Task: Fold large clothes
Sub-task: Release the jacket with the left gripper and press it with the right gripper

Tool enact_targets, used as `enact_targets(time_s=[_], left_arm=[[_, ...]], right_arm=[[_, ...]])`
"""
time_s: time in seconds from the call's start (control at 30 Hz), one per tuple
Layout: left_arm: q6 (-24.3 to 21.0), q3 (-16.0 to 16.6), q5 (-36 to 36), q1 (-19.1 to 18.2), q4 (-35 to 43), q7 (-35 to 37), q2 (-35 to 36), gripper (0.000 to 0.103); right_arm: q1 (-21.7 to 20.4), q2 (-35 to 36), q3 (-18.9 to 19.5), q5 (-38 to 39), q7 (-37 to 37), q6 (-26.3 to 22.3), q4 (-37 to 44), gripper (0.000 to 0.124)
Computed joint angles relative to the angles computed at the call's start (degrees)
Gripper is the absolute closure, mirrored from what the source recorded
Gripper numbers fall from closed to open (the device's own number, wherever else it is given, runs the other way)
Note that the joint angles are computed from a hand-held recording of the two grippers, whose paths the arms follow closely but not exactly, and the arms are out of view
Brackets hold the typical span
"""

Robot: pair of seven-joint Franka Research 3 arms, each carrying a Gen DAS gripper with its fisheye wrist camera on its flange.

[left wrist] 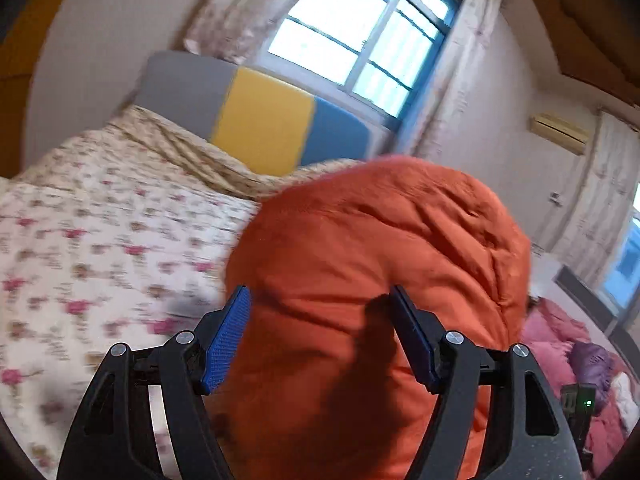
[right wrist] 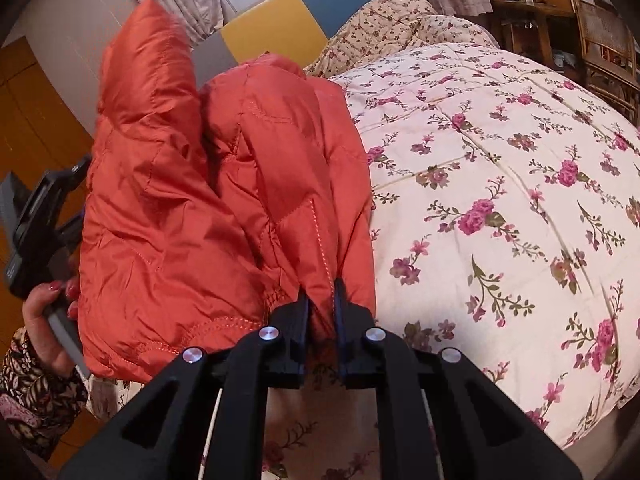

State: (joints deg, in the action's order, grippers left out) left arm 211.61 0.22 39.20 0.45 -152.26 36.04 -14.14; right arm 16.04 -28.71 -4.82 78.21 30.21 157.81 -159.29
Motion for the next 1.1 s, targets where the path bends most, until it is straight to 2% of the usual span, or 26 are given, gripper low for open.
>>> enact_targets(time_s=[0.03,0.13,0.2,0.23,0.3,0.4,0.43,0.53,0.63,0.7,0.77,0.9,1.1], left_arm=[[-0.55,-2.34,-3.46,0.52,-0.26,2.69,0.09,0.032],[-3.68,-4.38,-6.63,-0.53,1.46,5.14,0.66,0.032],[-7.09,-4.98,-7.47,-1.91,2.23,5.85,-0.19,0.032],[-8.43,-5.60,-8.44,-2.13,2.42,6.91,-0.34,0.032],[-10.87,-6.28,-9.91,-2.79,3.47,8.86,-0.16,0.032],[-16.44,-5.59,-10.44,-5.25,6.20,10.53,0.61,0.032],[-17.86,-6.31,-11.31,-4.93,7.20,11.71,1.40,0.032],[-24.23,-5.47,-13.34,-7.73,10.22,13.77,1.99,0.032],[-30.78,-8.03,-15.08,-7.06,14.12,15.71,3.38,0.030],[-33.95,-9.68,-15.56,-6.35,16.29,16.28,4.39,0.029],[-36.27,-11.05,-14.96,-5.70,18.34,15.98,5.58,0.026],[-40.55,-13.87,-7.62,-3.61,21.98,9.94,7.78,0.022],[-44.60,-13.35,1.42,-4.91,25.48,2.07,10.71,0.014]], right_arm=[[-0.02,-0.30,-0.44,0.47,-0.26,-0.49,-0.19,0.113],[-0.74,-0.56,-0.80,1.37,-0.86,-0.76,-0.27,0.111],[-1.78,-1.39,0.24,-0.22,1.83,1.06,-0.59,0.097],[-2.20,-2.40,0.52,0.09,3.33,3.06,-0.84,0.091],[-1.75,-4.25,0.10,3.34,2.48,6.93,-0.82,0.091],[-0.06,-5.70,0.83,9.42,-4.37,14.61,2.36,0.091],[0.24,-5.65,0.86,10.73,-6.15,14.74,3.70,0.091],[0.61,-2.84,0.90,13.00,-10.63,11.35,10.42,0.091],[0.64,2.52,2.35,13.02,-11.88,9.13,17.03,0.091],[0.56,7.31,3.44,13.82,-14.06,9.82,21.71,0.091],[0.08,12.90,4.58,9.25,-11.01,10.89,26.11,0.092],[-0.54,20.97,4.74,1.18,-4.73,11.10,32.01,0.091],[-2.52,27.12,4.86,-0.58,-4.30,8.43,35.20,0.093]])
